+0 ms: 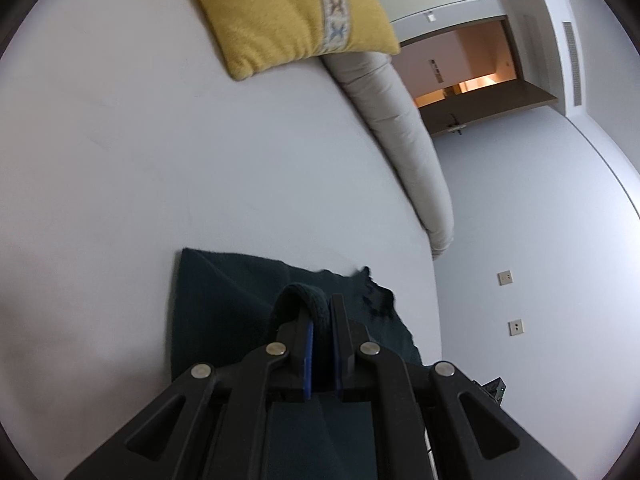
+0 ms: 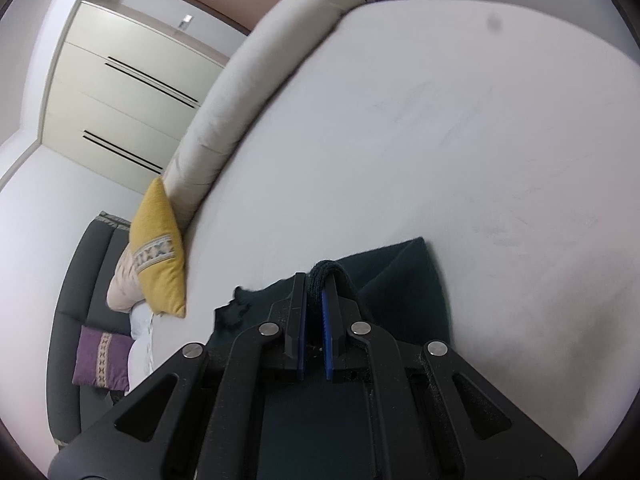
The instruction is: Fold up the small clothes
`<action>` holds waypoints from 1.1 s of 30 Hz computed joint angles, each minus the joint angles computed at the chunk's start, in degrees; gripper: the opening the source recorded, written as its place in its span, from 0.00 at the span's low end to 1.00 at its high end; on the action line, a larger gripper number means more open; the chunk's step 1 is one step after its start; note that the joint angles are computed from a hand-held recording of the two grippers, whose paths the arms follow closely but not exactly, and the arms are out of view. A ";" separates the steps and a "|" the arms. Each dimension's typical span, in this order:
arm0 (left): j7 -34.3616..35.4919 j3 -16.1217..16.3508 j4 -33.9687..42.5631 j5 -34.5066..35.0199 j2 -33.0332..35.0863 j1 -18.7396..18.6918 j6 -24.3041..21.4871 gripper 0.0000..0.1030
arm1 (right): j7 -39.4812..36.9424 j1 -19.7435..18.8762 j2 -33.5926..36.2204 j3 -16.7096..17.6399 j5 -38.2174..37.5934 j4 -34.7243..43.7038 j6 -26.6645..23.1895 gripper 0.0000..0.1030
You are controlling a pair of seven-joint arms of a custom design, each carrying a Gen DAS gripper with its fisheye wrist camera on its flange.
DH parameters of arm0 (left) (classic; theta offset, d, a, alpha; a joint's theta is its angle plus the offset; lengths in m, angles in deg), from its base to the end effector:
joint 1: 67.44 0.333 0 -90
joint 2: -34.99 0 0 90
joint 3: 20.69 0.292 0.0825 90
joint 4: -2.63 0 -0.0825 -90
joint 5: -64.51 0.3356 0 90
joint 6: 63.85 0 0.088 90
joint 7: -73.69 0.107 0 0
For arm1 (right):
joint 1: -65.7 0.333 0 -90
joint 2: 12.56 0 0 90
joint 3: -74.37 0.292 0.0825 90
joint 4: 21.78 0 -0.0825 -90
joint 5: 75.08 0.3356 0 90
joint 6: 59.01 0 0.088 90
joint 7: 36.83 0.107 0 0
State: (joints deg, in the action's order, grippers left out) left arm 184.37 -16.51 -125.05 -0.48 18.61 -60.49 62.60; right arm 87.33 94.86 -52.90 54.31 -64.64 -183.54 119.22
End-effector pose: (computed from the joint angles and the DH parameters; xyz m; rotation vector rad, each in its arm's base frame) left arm 0.4563 0.0613 0.5295 2.1252 -1.3511 1.3612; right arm 0.3487 0.0291 0.5000 -0.9558 1.9395 -0.0693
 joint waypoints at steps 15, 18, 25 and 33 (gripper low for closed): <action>-0.81 -2.27 5.10 -0.83 8.04 1.09 3.40 0.61 | -2.29 12.71 14.05 -14.23 3.92 5.70 8.58 0.28; -0.04 -1.31 3.47 -2.61 5.94 1.88 2.44 0.62 | 1.13 7.28 13.88 -9.46 2.54 4.29 11.33 0.32; -0.85 -3.86 0.02 8.51 -0.72 0.32 6.35 0.63 | 3.89 -4.43 14.15 5.15 -5.14 6.68 4.76 0.32; -2.87 -3.42 -10.59 18.73 -10.17 -2.55 12.04 0.63 | 8.64 -19.00 16.39 22.74 -16.09 9.77 -2.83 0.32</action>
